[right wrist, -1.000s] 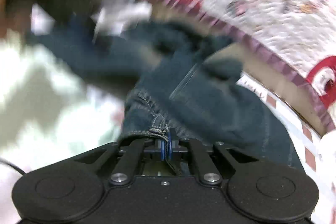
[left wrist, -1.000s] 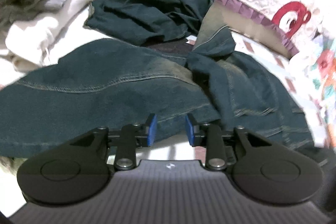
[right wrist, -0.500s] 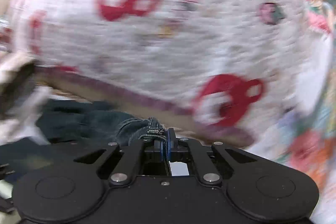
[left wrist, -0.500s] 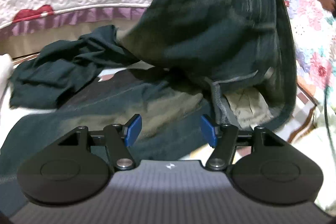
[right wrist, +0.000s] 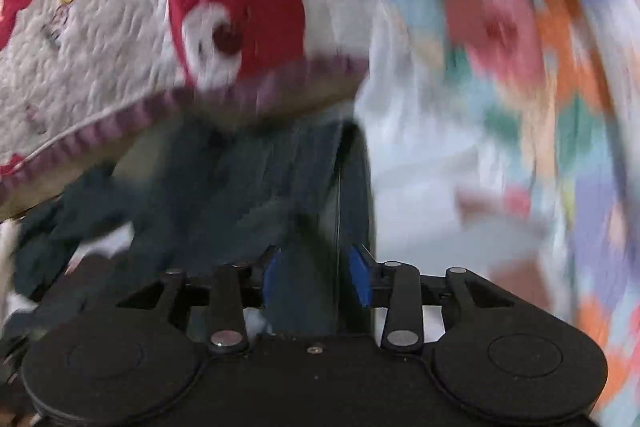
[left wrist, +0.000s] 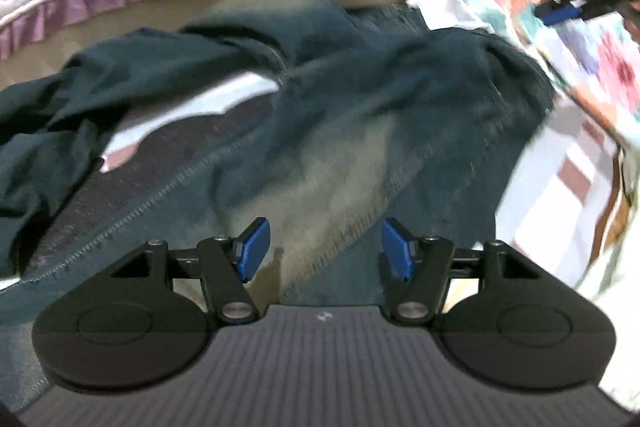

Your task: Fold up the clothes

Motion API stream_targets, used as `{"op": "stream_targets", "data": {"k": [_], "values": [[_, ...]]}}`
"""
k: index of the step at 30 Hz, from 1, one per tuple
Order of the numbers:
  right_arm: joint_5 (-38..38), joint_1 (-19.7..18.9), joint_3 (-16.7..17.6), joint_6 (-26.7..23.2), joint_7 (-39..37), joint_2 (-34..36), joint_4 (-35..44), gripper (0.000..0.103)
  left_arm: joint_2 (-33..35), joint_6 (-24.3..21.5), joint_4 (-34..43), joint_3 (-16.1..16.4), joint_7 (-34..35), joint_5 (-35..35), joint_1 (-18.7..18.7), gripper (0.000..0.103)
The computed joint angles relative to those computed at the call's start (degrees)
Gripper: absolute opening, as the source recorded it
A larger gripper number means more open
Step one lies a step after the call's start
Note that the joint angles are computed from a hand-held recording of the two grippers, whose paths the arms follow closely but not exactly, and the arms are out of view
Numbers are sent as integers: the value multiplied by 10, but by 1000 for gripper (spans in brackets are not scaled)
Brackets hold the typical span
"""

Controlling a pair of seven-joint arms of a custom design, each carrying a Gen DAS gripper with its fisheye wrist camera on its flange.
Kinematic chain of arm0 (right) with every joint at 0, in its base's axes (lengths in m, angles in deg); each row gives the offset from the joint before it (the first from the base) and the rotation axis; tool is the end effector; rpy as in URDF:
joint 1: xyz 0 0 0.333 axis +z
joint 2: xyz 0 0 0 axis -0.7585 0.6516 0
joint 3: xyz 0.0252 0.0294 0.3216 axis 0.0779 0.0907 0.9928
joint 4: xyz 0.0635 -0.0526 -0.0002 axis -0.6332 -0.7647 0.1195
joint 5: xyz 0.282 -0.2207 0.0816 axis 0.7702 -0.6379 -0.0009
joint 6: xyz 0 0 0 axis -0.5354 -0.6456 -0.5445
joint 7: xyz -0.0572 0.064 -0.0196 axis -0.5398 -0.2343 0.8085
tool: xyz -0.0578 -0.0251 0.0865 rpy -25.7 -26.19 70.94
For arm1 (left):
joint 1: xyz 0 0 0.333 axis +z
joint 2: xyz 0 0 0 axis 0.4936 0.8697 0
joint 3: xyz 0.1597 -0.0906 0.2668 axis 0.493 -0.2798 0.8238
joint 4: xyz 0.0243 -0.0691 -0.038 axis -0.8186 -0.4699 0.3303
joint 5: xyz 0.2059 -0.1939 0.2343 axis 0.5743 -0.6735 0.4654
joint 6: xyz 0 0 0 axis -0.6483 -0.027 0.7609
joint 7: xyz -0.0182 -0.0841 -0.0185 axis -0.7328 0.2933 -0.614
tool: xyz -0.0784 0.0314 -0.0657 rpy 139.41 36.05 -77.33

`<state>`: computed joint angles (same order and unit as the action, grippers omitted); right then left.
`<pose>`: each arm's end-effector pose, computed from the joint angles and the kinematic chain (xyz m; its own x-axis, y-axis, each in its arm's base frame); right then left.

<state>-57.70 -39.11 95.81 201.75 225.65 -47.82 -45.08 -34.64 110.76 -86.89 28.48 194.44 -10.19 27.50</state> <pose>0.3299 0.1064 0.6474 -0.5617 -0.7748 -0.2901 -0.5603 0.6142 -0.5557 0.5466 -0.0970 0.4903 -0.7952 -0.5968 0.1073 -0.5101 0.5626 -0.6506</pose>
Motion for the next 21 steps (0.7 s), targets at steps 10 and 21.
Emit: {"op": "stream_targets", "data": {"k": [10,21], "values": [[79,15,62,182,292,-145,-241,62,-37,-45,-32,34,-12,44,28,62],[-11,-62,100,318,398,-23,-233,66,-93,-12,-74,68,18,83,80,69]]}}
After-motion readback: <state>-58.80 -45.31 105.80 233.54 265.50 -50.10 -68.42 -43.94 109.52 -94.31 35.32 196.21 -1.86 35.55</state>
